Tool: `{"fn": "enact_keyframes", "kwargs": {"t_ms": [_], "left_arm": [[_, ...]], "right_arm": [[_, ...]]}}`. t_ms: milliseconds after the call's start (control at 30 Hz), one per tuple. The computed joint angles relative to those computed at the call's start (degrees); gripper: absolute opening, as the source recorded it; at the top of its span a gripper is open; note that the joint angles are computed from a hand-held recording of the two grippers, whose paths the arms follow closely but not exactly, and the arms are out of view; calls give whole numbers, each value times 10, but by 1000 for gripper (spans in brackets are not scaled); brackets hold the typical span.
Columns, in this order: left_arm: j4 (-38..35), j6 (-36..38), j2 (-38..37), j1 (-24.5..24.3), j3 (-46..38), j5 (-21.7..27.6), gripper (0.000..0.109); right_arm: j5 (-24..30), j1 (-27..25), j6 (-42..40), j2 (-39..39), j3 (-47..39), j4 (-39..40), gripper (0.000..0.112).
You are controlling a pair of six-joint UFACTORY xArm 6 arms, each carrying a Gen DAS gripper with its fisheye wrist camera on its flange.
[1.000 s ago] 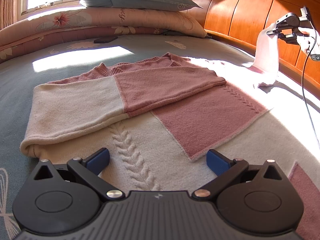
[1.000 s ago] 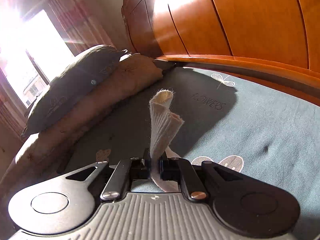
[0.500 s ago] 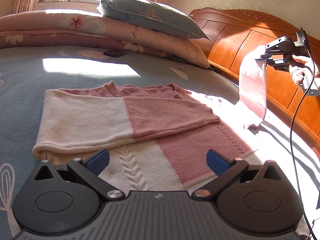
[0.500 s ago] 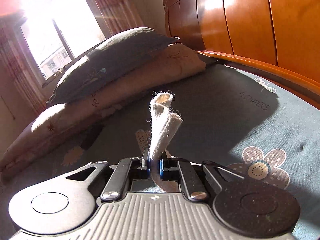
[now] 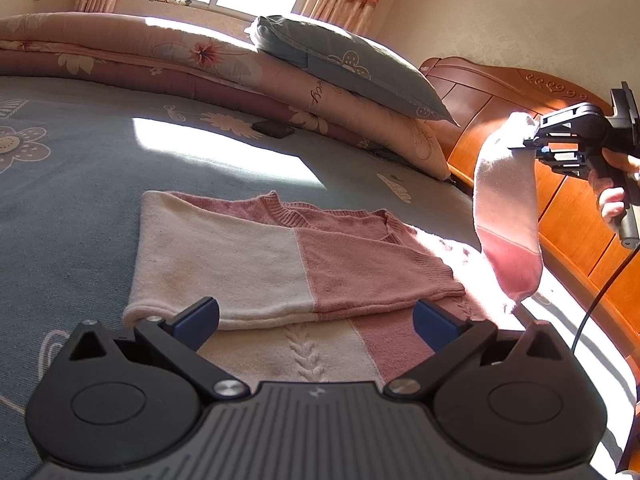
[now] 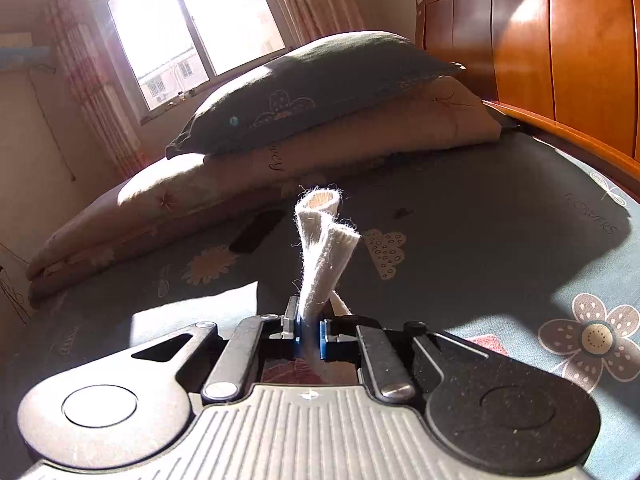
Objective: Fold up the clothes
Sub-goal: 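Lift the white sock with the right gripper and carry it toward the sweater, then lower the held white sock onto the folded sweater with the right gripper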
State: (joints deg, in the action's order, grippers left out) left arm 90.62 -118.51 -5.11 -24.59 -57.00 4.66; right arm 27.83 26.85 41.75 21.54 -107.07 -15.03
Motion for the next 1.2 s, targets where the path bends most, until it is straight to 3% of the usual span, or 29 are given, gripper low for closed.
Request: {"fn": "enact_keyframes", "kwargs": {"t_ms": [367, 533, 633, 733, 1067, 1200], "left_arm": [[49, -82, -24, 16, 13, 9, 102], [59, -107, -29, 22, 15, 7, 102], [72, -130, -32, 27, 18, 6, 102], [49, -104, -38, 25, 26, 24, 102], [25, -86, -71, 33, 56, 81, 102], [31, -113, -74, 47, 62, 70, 102]], "right_arm": [[12, 42, -65, 43, -44, 66, 10], [24, 61, -93, 51, -48, 59, 10], [44, 75, -100, 64, -60, 20, 10], [59, 90, -97, 78, -72, -30, 10], [132, 156, -48, 153, -124, -266, 10], [160, 179, -71, 195, -155, -297, 10]]}}
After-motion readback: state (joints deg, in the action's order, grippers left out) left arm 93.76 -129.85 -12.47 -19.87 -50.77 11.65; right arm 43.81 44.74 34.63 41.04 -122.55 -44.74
